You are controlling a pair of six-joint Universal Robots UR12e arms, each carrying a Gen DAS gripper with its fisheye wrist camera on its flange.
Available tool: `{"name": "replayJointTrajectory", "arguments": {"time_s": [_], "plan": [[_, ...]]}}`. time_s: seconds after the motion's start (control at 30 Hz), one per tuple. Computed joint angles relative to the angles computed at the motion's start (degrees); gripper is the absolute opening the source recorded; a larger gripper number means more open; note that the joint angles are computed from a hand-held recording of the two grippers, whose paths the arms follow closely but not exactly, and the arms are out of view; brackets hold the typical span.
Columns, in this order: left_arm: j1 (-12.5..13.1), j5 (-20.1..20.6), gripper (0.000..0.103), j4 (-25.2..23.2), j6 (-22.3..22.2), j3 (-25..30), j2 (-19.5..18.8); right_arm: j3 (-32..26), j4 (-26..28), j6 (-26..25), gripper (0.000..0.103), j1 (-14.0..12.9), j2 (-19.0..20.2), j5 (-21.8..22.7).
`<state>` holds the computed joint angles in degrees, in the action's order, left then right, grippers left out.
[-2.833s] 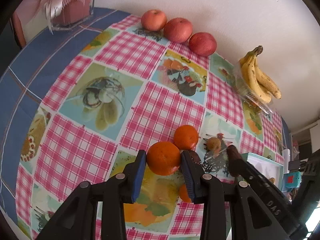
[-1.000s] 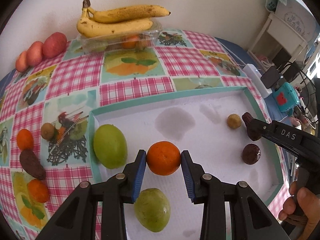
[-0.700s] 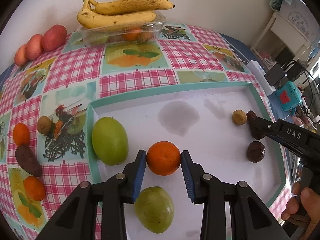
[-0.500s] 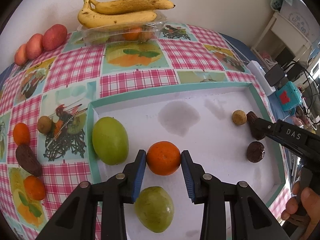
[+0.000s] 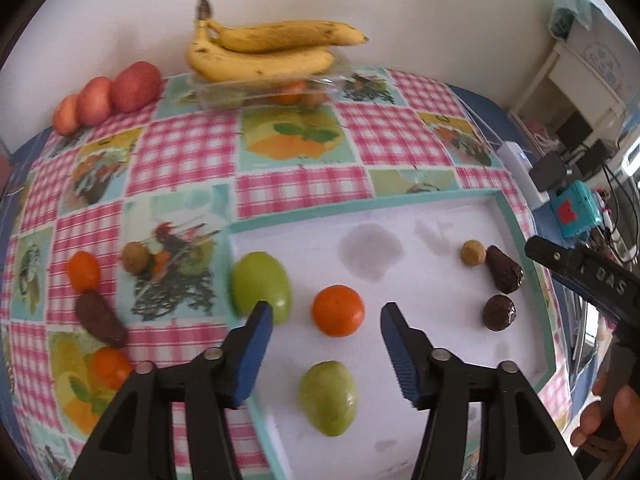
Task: Organize fruits
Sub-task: 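Open both tools to drop the tangerine and date into the tray, then move both tools back toward the fruit pile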
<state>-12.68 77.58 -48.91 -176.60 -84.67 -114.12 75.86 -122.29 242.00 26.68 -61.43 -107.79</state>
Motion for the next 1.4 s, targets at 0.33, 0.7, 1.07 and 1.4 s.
{"name": "replayJointTrajectory", "arguments": {"time_s": [0.33, 0.7, 1.07, 1.4], "plan": [[3.54, 5.17, 0.081, 0.73, -5.28, -1.38, 2.02, -4.75, -0.34, -5.29, 0.07, 1.98, 2.08, 1.89], [6.47, 11.8, 0.089, 5.56, -9.16, -4.08, 4.38, -8.98, 1.16, -8.58, 0.079, 3.76, 4.36, 3.39], [7.81, 13.06, 0.097, 6.51, -10.96, -5.4, 5.18, -12.15, 2.09, -12.57, 0.08, 4.56, 6.52, 4.87], [8.51, 11.79, 0.098, 5.88, -11.49, -5.53, 5.13, -13.69, 4.66, -14.06, 0.098, 4.94, 7.66, 3.65]]}}
